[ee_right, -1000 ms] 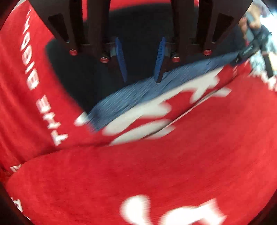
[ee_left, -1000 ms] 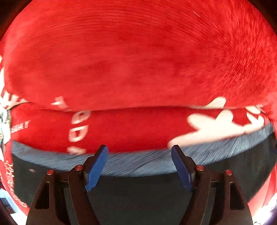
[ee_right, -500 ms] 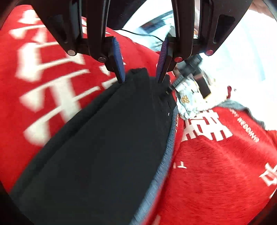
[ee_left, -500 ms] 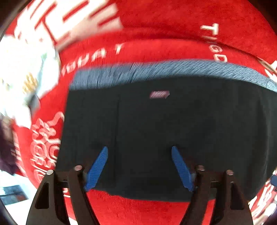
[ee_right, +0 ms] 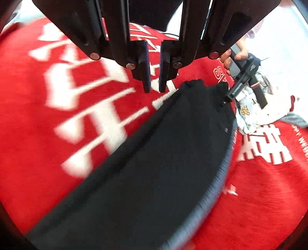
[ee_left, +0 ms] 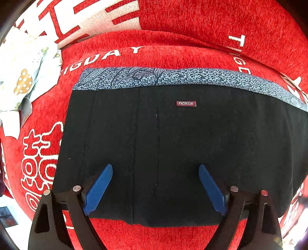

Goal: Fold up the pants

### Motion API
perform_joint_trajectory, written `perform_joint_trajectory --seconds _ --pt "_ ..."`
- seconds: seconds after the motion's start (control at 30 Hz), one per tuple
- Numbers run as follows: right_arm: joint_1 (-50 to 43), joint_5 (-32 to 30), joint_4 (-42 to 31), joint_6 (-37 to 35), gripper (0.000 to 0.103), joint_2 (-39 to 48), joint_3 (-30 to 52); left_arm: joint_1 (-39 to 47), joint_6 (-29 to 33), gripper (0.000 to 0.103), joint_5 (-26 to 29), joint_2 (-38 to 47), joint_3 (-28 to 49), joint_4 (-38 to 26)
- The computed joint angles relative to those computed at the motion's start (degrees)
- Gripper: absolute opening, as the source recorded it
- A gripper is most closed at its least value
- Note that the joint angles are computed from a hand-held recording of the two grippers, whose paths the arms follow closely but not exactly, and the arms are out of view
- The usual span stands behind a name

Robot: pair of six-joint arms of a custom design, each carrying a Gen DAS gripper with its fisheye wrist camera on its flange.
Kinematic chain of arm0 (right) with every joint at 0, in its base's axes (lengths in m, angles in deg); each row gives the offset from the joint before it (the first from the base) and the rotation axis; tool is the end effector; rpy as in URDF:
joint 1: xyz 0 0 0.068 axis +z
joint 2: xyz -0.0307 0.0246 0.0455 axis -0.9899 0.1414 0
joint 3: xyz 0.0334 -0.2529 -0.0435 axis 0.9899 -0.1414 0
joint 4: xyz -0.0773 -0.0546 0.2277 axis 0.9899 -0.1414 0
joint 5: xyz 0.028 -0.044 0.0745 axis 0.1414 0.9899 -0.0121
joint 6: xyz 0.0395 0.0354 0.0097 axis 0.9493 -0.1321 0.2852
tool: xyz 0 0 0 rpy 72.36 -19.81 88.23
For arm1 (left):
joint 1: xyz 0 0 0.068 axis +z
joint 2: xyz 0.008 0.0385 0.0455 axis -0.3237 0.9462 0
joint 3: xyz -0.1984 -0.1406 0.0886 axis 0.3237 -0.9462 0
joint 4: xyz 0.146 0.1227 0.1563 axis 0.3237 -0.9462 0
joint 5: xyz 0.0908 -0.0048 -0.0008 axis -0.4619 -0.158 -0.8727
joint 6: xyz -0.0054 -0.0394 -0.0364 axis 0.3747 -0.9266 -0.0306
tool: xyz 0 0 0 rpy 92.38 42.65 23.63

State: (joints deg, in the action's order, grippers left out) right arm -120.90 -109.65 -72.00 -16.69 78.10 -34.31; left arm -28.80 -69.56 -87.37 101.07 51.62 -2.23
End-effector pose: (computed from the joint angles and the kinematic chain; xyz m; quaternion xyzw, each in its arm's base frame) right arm 0.1320 -0.0800 0.2159 0.3668 0.8759 0.3092 0.0511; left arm 0.3975 -0.0690 0.1836 0.1454 0.9861 0.0063 0.0795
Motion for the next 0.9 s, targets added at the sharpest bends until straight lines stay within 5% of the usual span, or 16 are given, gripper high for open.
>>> perform_joint_trajectory --seconds 0.1,0.27,0.53,0.67,0.9 --pt "-2.9 6.9 -1.8 -5.7 0.024 1.6 10.5 0.3 0.2 0.093 -0.1 -1.0 -1.9 1.7" --pt "2.9 20.1 5.2 -5.5 0.018 11.9 14.2 -0.5 -0.9 0.093 -0.9 -2.0 -2.3 1.0" --pt "9.6 19.9 -3.5 -6.6 0.024 6.4 16.6 0.7 0.4 0.093 0.7 -5.4 -0.1 -4.6" --pt "25.5 15.4 1.1 -2.5 0.042 15.8 30.1 6.8 4.1 0.093 4.4 -7.6 1.5 -6.5" --pt "49.7 9.6 1.7 -3.1 0.043 56.5 74.9 15.4 11.9 0.093 9.2 -2.6 9.0 -10.0"
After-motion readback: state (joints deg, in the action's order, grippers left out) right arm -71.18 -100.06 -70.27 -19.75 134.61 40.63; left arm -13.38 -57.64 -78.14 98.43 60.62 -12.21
